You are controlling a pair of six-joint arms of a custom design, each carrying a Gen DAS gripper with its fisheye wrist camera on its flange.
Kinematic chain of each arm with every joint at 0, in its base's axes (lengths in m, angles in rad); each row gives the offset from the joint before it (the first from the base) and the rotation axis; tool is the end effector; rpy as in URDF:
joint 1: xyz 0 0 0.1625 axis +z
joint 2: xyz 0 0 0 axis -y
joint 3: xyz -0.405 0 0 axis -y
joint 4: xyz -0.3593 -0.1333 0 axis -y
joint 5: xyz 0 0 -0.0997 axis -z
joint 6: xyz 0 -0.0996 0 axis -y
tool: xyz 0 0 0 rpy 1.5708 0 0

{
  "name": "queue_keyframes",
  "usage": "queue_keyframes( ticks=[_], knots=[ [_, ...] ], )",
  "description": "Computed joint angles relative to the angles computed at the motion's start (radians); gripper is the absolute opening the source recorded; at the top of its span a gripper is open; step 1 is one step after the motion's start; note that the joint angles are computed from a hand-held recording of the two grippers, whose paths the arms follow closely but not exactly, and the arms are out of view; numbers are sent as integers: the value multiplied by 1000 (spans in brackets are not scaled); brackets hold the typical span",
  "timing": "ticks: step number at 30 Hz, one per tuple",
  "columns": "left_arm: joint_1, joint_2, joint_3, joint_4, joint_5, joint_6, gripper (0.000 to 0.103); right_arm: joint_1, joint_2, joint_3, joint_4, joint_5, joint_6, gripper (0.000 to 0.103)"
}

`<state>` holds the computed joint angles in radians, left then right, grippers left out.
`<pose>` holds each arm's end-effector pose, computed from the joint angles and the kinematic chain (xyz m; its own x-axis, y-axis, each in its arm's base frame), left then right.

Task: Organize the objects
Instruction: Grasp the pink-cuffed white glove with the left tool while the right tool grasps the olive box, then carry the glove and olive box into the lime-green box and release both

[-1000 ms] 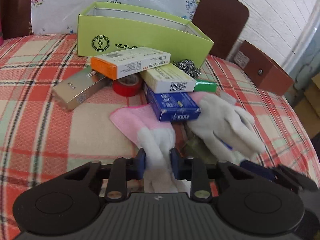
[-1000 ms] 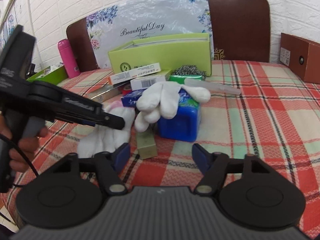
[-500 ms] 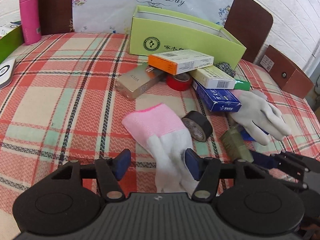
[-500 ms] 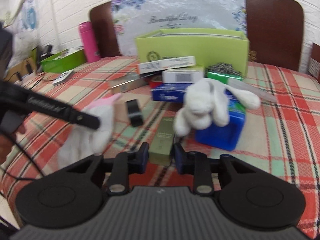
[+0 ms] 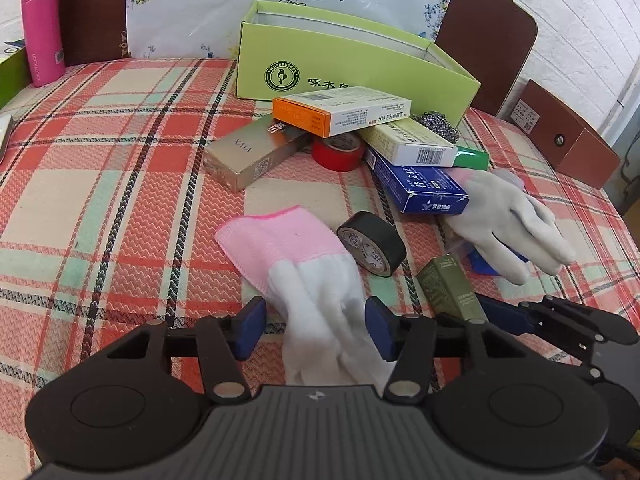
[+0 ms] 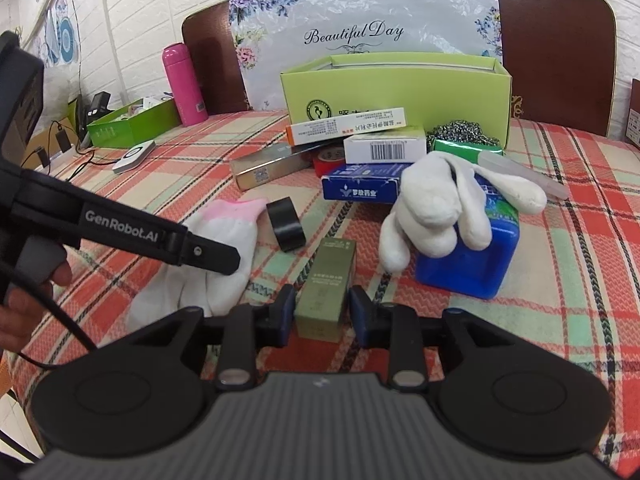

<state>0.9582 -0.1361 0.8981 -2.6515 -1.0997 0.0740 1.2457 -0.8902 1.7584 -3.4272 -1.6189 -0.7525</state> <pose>-0.3046 -0.7438 -0.0836 -0.7682 0.4524 -0.4530 0.6045 0.7456 -0.2806 -0.0778 -0.6333 0.2316 -0.8017 -0.0957 0.5900 -0.5099 0.6246 -0.5915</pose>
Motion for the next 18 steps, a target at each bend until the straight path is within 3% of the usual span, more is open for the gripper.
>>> queue_keyframes(
  ticks=[3,4,5,11,18],
  knots=[
    [1,2,-3,0,-4,4,55,6,17,-16,-9,-15,-9,34],
    [2,1,-3,1,-8,7,50,8,22,-20,-12,-24,-11,34],
    [2,0,-4,5,-12,9,38,9,25,-21,-15,-28,-13,35],
    [4,-5,-10,20,-17,-12,18,9,16,-12,-13,-24,-9,23],
    [-4,-15,-2,0,-12,-4,15,10,-11,14,-16,8,-30,23]
  ],
)
